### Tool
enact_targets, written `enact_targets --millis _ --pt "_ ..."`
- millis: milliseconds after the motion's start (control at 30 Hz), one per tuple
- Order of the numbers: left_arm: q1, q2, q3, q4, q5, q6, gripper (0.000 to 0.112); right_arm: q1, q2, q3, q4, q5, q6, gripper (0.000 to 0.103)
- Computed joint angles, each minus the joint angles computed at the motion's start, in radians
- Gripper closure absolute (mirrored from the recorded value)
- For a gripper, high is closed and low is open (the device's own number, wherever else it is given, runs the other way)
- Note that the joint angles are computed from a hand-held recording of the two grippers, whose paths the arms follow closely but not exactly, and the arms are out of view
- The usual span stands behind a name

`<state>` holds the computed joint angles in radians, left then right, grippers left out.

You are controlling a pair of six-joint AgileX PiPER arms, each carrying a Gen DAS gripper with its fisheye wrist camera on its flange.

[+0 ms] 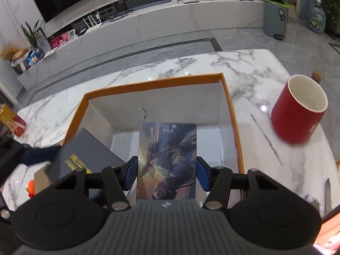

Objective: Organize objects
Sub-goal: 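Carry the black box with the left gripper while the right carries the card box over the orange box, then lower both boxes into the orange box and open both grippers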

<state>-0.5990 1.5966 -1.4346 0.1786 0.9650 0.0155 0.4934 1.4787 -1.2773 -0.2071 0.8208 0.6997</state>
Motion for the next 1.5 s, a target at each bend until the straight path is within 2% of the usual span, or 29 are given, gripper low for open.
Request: enact_targets --millis 67,200,233,367,500,800,867,967,1000,1100,1200,1333,1500 --pt "0.0 0.023 -0.013 0.024 0.012 -0.03 0.025 0.005 0.012 -0.008 -0.017 0.005 -0.013 0.044" --pt "0.045 0.09 -0.089 -0.045 0.102 -0.034 0.024 0.015 0.045 -0.038 -0.042 0.016 -0.049 0.044" --pt "0.044 0.093 -0.092 -0.041 0.105 -0.043 0.024 0.018 0.054 -0.046 -0.043 0.015 -0.064 0.044" --pt "0.026 0.106 -0.105 -0.006 0.127 -0.084 0.024 -0.029 0.1 -0.075 0.107 0.013 -0.172 0.044" --pt "0.058 0.126 -0.13 -0.079 0.154 -0.021 0.023 -0.084 0.127 -0.055 0.257 -0.009 -0.251 0.044" --pt "0.132 0.103 -0.135 -0.205 0.18 0.151 0.023 -0.096 0.125 -0.027 0.284 -0.035 -0.264 0.044" --pt "0.139 0.091 -0.124 -0.214 0.159 0.162 0.023 -0.093 0.127 -0.034 0.276 -0.037 -0.26 0.044" --pt "0.106 0.032 -0.027 -0.122 0.034 0.099 0.023 -0.098 0.129 -0.044 0.282 -0.036 -0.265 0.044" --pt "0.1 0.033 -0.018 -0.11 0.021 0.099 0.023 -0.099 0.131 -0.049 0.277 -0.035 -0.26 0.044" --pt "0.108 0.03 -0.007 -0.13 0.036 0.145 0.036 -0.099 0.13 -0.058 0.245 -0.032 -0.228 0.044" --pt "0.12 0.031 -0.013 -0.144 0.067 0.198 0.048 -0.108 0.128 -0.061 0.267 -0.025 -0.263 0.044" --pt "0.107 0.004 0.041 -0.089 0.006 0.297 0.054 -0.106 0.135 -0.065 0.266 -0.023 -0.265 0.044" --pt "0.09 0.014 0.081 -0.016 -0.088 0.385 0.076 -0.103 0.152 -0.073 0.252 -0.039 -0.244 0.044"
